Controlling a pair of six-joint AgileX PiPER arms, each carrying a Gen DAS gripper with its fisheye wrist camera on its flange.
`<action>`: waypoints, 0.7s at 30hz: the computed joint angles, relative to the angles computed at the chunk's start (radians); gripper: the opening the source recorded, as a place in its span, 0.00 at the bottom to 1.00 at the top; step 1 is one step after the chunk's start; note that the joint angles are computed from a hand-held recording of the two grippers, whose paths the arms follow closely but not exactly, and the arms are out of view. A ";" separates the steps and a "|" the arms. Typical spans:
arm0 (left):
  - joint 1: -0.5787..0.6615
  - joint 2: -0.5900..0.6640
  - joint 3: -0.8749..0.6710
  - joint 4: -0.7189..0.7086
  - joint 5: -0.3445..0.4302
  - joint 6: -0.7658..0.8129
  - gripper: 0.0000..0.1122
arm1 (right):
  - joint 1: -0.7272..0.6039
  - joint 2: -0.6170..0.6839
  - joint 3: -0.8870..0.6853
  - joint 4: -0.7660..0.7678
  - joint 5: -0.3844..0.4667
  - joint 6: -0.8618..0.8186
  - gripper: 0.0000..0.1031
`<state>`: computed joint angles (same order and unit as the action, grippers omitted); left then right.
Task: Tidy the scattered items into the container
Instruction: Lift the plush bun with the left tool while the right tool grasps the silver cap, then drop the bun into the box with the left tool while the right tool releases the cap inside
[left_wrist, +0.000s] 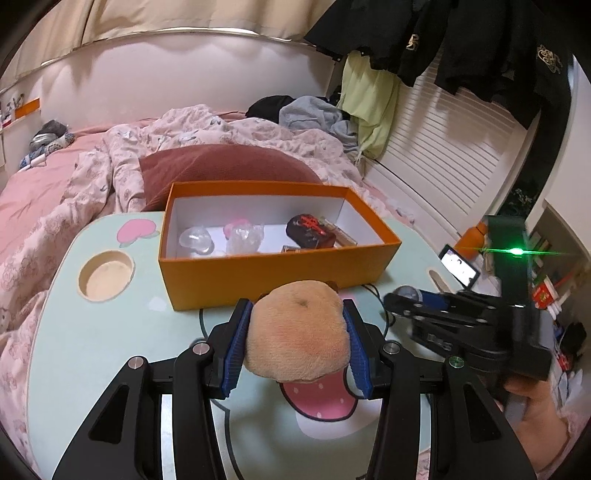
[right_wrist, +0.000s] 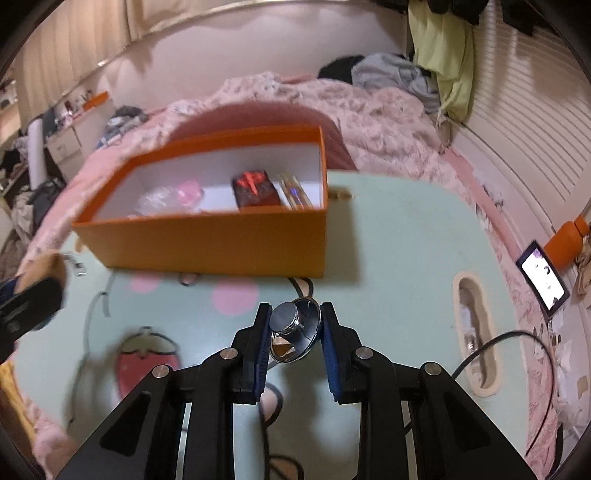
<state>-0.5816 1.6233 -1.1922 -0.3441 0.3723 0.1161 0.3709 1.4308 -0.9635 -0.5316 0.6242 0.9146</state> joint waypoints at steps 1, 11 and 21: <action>-0.001 0.006 -0.017 0.021 0.008 -0.015 0.44 | 0.004 -0.012 -0.014 0.010 0.006 -0.016 0.24; 0.028 0.262 -0.501 0.149 0.253 -0.078 0.44 | -0.057 0.164 -0.355 0.135 0.089 -0.250 0.24; 0.077 0.588 -1.020 0.197 0.596 -0.144 0.44 | -0.155 0.411 -0.654 0.327 0.239 -0.416 0.24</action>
<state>-0.5043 2.2110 -2.2119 -0.1466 0.9680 -0.0281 0.2161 1.8415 -1.6171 -0.2042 0.8637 0.4988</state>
